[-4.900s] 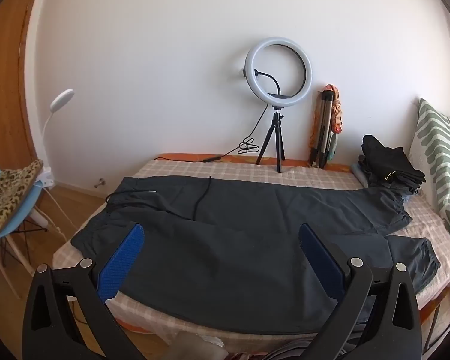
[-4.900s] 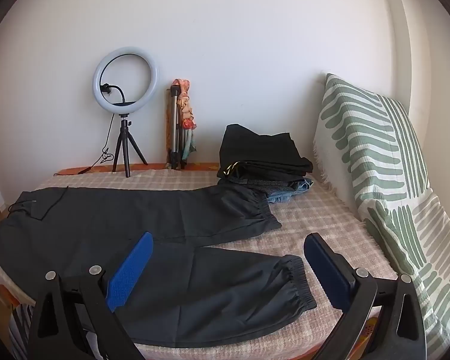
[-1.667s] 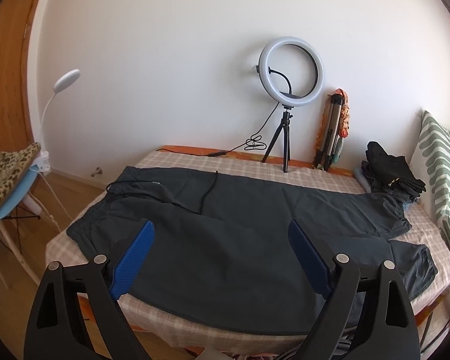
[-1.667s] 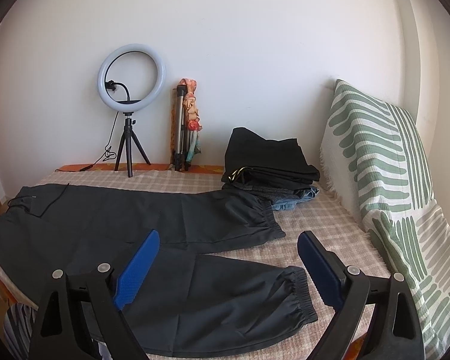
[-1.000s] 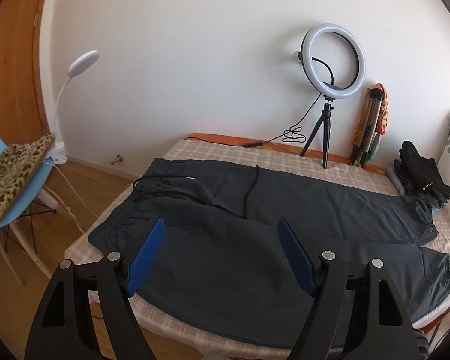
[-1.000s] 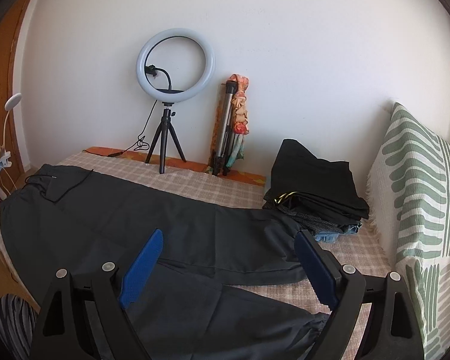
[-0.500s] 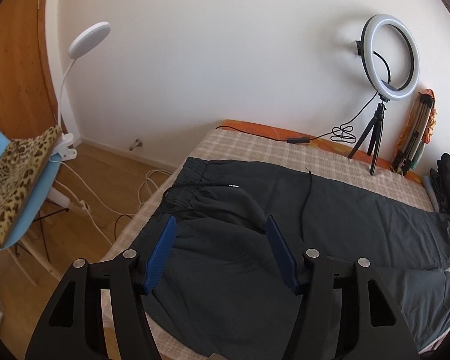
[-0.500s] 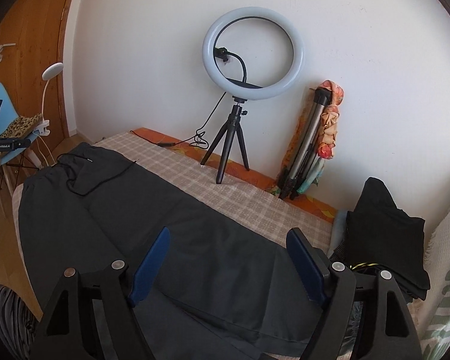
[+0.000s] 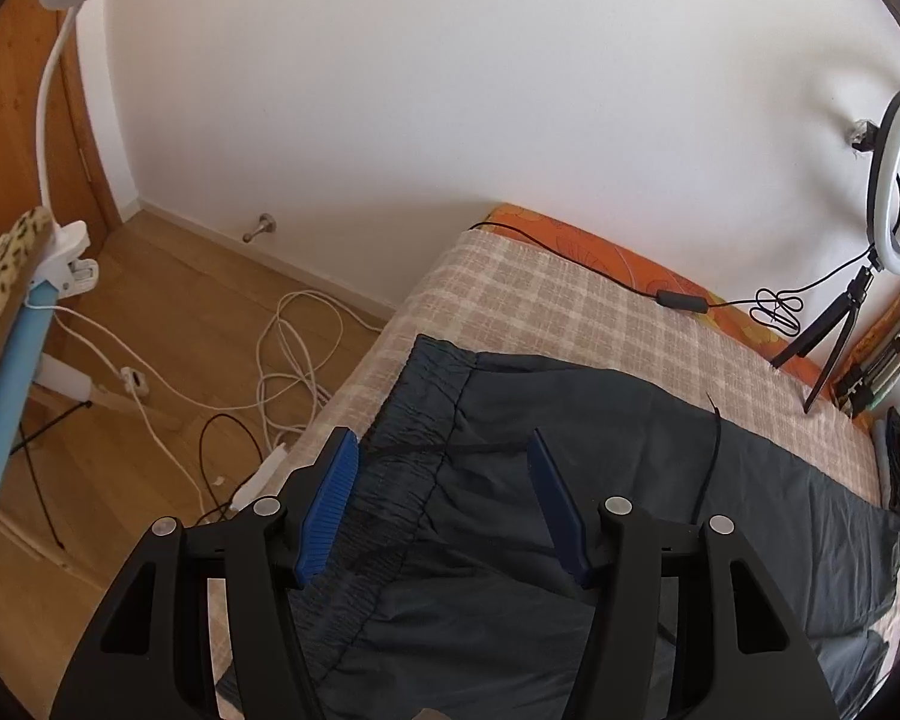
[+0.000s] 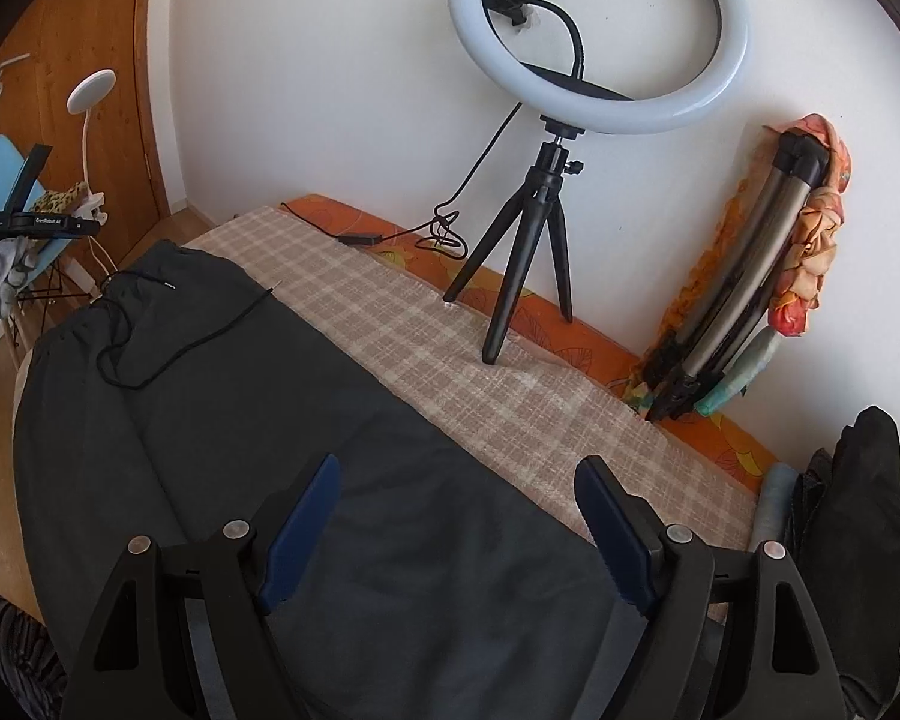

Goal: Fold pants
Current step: 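Move both tools toward the elastic waistband of the dark grey pants, then close the left tool on the waistband while the right tool grips the pants middle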

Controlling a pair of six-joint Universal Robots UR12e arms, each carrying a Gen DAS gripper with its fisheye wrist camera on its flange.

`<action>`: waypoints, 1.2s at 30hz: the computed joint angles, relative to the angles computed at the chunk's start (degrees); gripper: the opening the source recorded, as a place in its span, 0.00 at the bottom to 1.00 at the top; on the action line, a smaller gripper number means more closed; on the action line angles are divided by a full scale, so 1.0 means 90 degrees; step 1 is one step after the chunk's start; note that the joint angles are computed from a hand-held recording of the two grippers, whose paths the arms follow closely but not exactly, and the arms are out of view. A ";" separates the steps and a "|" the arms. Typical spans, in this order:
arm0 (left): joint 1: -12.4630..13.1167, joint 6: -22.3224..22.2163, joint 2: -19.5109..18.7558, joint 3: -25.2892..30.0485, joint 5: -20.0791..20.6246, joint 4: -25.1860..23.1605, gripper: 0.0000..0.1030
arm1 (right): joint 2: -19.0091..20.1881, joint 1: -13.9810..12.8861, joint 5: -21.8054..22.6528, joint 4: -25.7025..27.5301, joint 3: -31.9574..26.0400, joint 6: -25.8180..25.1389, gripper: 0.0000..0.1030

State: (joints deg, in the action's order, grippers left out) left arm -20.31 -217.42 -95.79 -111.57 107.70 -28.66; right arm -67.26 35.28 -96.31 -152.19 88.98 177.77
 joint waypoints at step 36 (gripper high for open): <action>0.0344 0.1202 -0.1297 0.0768 0.0000 -0.0078 0.09 | 0.1173 -0.0464 0.1375 0.1177 -0.0870 -0.0772 0.53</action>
